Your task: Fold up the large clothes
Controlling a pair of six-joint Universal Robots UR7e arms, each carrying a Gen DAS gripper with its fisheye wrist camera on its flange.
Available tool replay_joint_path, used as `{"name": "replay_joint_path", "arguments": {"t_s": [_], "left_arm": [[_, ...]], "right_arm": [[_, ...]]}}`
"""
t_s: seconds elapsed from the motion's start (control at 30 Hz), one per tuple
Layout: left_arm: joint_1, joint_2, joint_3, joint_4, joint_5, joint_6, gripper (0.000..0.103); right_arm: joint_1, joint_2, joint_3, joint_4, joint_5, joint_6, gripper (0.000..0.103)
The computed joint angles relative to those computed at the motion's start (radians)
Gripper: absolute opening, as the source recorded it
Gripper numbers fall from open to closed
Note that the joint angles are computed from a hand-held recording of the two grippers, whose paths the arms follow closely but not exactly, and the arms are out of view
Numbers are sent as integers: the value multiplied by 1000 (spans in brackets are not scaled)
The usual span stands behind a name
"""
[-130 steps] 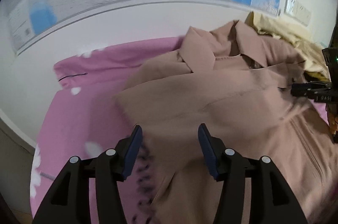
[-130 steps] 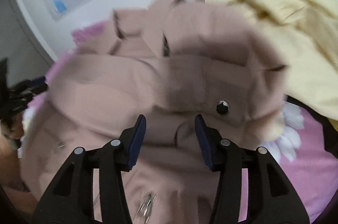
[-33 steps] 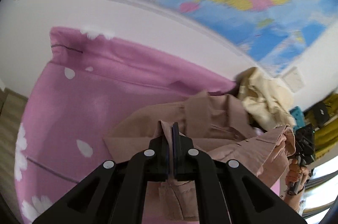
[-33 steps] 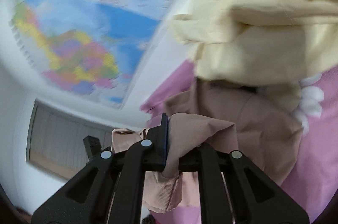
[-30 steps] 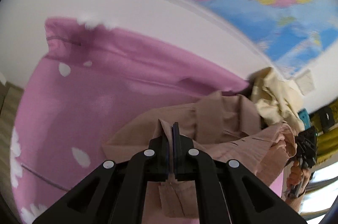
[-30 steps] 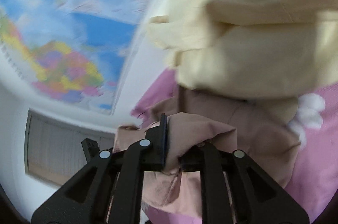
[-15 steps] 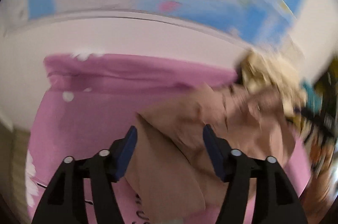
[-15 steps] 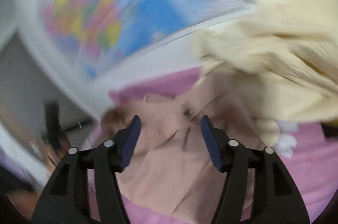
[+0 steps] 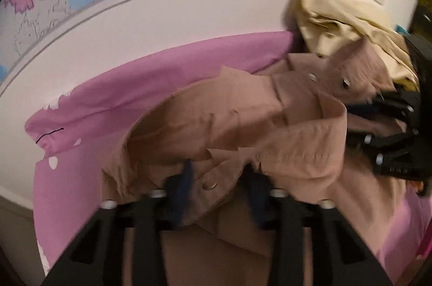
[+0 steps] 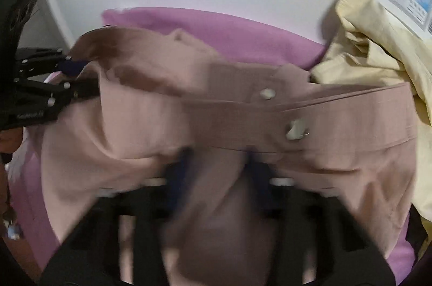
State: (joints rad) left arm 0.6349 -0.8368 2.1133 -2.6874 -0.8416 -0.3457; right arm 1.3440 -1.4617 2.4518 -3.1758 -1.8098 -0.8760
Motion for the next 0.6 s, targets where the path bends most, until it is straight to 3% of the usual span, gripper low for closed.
{"name": "replay_joint_path", "arguments": {"t_s": [0.03,0.13,0.23,0.3,0.37,0.43,0.5,0.6], "left_arm": [[13,4,-14,3,1,-9,23],[24,4,-34,-39,63,-20,19],[18,-14,-31,-107,123,-30,35],[2,-11,-20,-160,190,-33,48],[-3,-30,8,-212,188,-19,57],[-12,-52,29,-177,186,-59,57],[-19,-66,53,-134,199,-71,59],[-22,-123,122,-72,178,-121,60]], "right_arm": [[-17,-14,-12,33,36,24,6],[-44,-59,-23,53,121,62,3],[-68,-102,-25,28,212,108,2],[-63,-83,-45,36,199,136,1],[-40,-10,-67,-9,119,142,1],[-35,45,-84,-44,67,145,1],[-45,61,-103,-8,66,172,1],[-84,-34,-71,64,173,166,8]]}}
